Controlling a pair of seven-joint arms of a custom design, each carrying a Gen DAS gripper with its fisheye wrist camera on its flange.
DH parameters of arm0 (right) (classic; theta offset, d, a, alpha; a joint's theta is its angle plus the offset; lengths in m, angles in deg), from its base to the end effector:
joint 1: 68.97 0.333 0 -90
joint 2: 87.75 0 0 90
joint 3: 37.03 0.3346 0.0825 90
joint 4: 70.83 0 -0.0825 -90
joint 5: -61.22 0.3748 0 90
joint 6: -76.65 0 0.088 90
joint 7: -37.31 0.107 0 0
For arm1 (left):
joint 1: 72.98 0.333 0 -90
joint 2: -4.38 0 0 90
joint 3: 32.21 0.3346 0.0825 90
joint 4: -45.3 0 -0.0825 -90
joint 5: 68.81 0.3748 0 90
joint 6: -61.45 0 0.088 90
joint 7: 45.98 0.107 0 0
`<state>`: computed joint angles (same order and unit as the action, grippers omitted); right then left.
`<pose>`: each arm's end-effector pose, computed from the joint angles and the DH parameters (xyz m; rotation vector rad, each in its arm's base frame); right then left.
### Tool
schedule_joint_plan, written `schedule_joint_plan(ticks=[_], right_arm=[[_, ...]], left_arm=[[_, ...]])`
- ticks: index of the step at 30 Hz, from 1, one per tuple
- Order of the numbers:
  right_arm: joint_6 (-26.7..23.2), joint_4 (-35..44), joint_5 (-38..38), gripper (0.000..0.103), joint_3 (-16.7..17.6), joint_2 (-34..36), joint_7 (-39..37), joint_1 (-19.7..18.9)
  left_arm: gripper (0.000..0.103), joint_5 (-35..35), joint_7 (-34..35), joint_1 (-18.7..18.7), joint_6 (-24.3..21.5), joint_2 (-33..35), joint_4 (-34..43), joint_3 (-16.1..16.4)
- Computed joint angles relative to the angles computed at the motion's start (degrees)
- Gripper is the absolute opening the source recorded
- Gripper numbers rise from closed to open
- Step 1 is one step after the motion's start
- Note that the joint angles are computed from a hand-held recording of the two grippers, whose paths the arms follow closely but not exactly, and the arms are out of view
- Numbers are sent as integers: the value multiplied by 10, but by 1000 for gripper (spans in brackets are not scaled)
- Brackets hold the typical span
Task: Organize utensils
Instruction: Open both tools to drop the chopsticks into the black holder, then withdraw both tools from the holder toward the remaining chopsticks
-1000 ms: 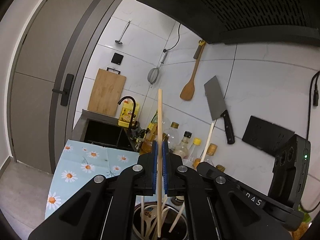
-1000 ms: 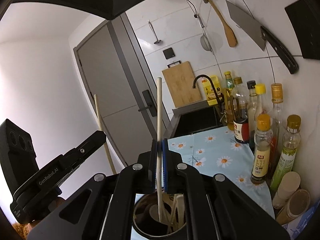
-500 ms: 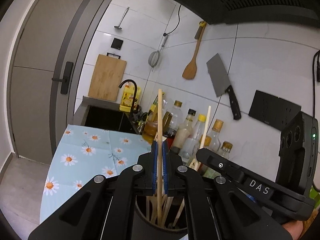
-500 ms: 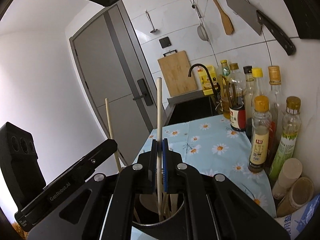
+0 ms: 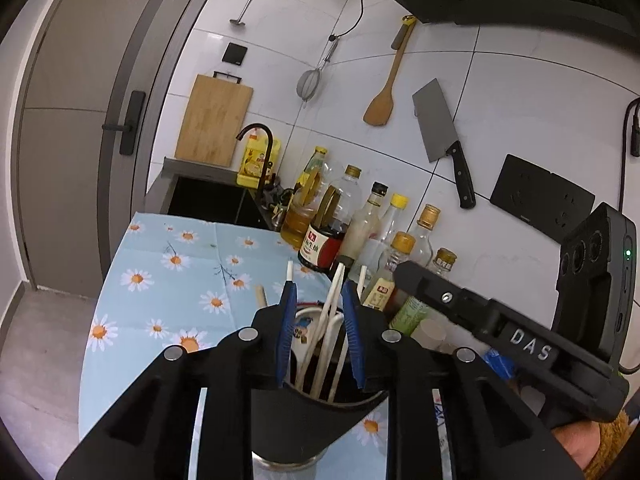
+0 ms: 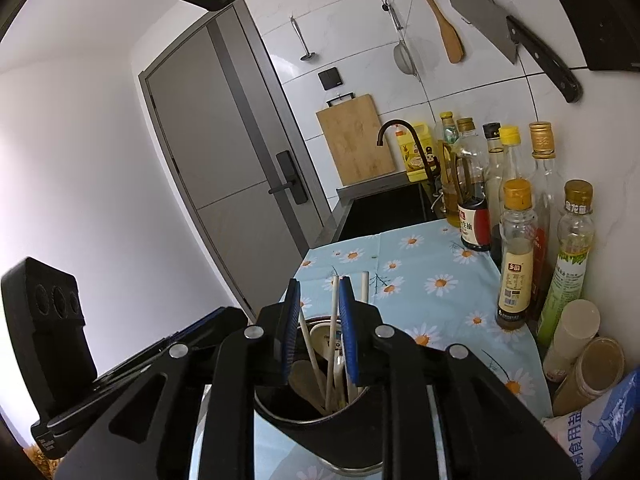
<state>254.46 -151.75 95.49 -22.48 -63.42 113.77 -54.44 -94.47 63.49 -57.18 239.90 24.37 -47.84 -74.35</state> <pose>0.6707 0.2661 0.6250 -1.3633 1.2803 -0.3862 0.6588 -0.1859 0.6178 -1.4723 1.7388 -1.5312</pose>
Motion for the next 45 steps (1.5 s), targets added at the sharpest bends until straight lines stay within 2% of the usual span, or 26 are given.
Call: schedule_joint_plan(ticks=[6,10,11,13,16,19,21,24,27,29,33,35,40,42,45], right_arm=[[6,-29,21,23,20,-24,-19,-16],[7,-51,48,23,37,-43,-49,-29],[5,-56,53,24,36,-48,-53,-28],[-3,-66,71,32,39,-60,-63,-31],[-5,-80,111,33,48,-77,-97,-37],[-10,-94,142,33,43,-95,-124,-31],[-18,-101,162,34,36,-106,-141,-26],[-39,-117,173,38,13,-124,-142,-9],[-71,-132,168,39,-13,-140,-126,7],[-105,-138,190,39,-19,-149,-133,7],[-163,-155,156,39,-49,-162,-88,22],[-187,-162,123,39,-61,-166,-51,30],[-252,-170,86,39,-71,-166,5,35],[-272,-172,64,39,-74,-164,29,38],[-310,-167,19,39,-80,-158,73,42]], left_arm=[[23,-37,29,36,1,-23,-25,-35],[23,-86,66,52,-5,-45,-39,-51],[23,-112,87,67,-12,-51,-42,-67],[23,-137,99,68,-25,-64,-45,-63],[23,-190,131,77,-49,-88,-55,-63],[23,-202,129,63,-66,-114,-71,-36],[23,-151,72,33,-66,-129,-86,5],[23,-170,71,22,-90,-151,-102,28],[23,-173,59,6,-107,-171,-120,54],[23,-168,47,-5,-123,-184,-132,72],[23,-194,53,-27,-155,-204,-150,104],[23,-185,39,-39,-161,-215,-167,119],[23,-193,27,-72,-182,-232,-201,154],[30,-190,15,-85,-186,-240,-216,168],[30,-180,-5,-102,-197,-248,-231,188]])
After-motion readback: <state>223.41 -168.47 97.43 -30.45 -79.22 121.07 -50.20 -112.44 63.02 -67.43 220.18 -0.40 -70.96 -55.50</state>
